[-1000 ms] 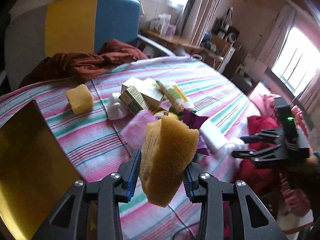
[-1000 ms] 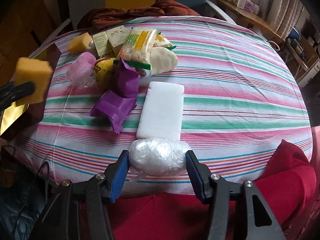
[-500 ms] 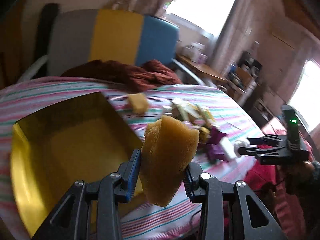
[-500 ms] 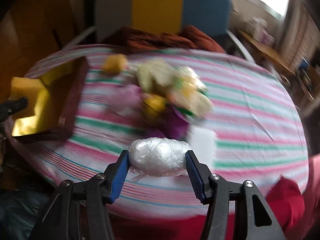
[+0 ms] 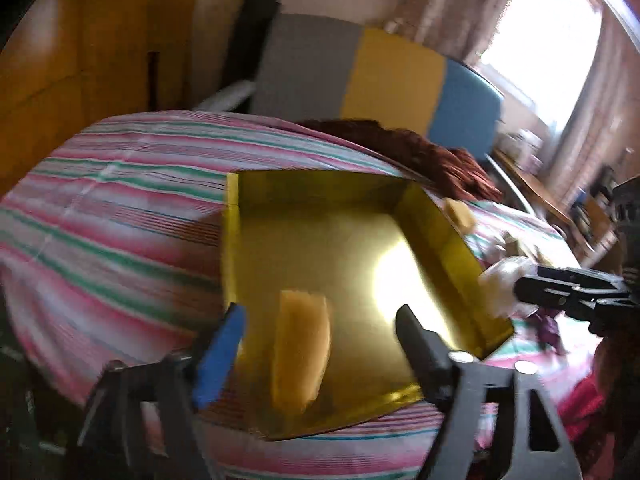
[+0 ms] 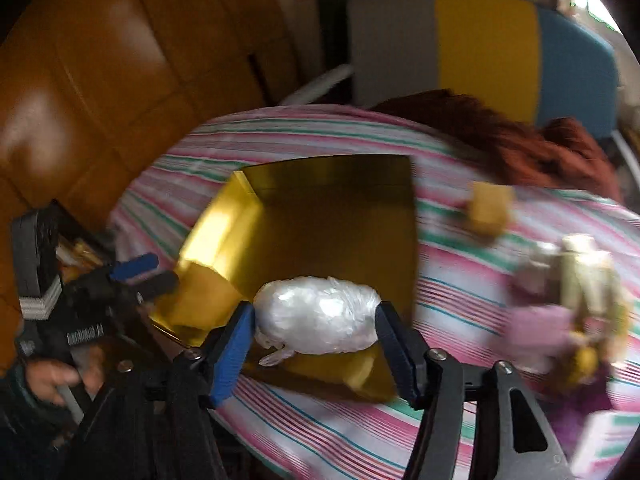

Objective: Organize objects
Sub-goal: 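Carry both items over the gold tray and open both tools to release them, then move both open tools back toward the pile of items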

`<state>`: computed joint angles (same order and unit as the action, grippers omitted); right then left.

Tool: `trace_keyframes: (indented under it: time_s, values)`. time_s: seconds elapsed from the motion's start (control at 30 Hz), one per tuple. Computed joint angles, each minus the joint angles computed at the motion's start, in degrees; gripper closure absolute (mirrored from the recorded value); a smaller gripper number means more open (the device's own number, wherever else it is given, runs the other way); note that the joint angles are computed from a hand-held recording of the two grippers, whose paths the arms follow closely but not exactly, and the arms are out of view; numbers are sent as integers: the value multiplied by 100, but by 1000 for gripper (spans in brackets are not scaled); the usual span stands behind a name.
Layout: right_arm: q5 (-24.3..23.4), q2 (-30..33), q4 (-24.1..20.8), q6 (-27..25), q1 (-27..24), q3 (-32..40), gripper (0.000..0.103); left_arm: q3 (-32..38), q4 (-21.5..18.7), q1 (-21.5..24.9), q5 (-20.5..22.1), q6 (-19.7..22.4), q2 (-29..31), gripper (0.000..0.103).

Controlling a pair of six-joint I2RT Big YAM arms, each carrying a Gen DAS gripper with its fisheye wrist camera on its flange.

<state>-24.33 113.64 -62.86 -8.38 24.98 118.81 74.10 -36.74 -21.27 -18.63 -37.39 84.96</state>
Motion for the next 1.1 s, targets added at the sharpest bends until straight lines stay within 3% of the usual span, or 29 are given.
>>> trace_keyframes:
  time_s: [0.13,0.33,0.67,1.1]
  values:
    - [4,203,-4,109,221,133,33,-211,60,-10,-341,-89,-217,12]
    - [230,-1,263,226,272,-386,33,-90,26,-109,-739,3,-227,12]
    - [772,-664,1184,615,186,-1407,33,520,-242,-379,-943,393,95,10]
    - [1139,-922,1498,800,-8,-1729,33,1090,-508,-646,-879,705,525,10]
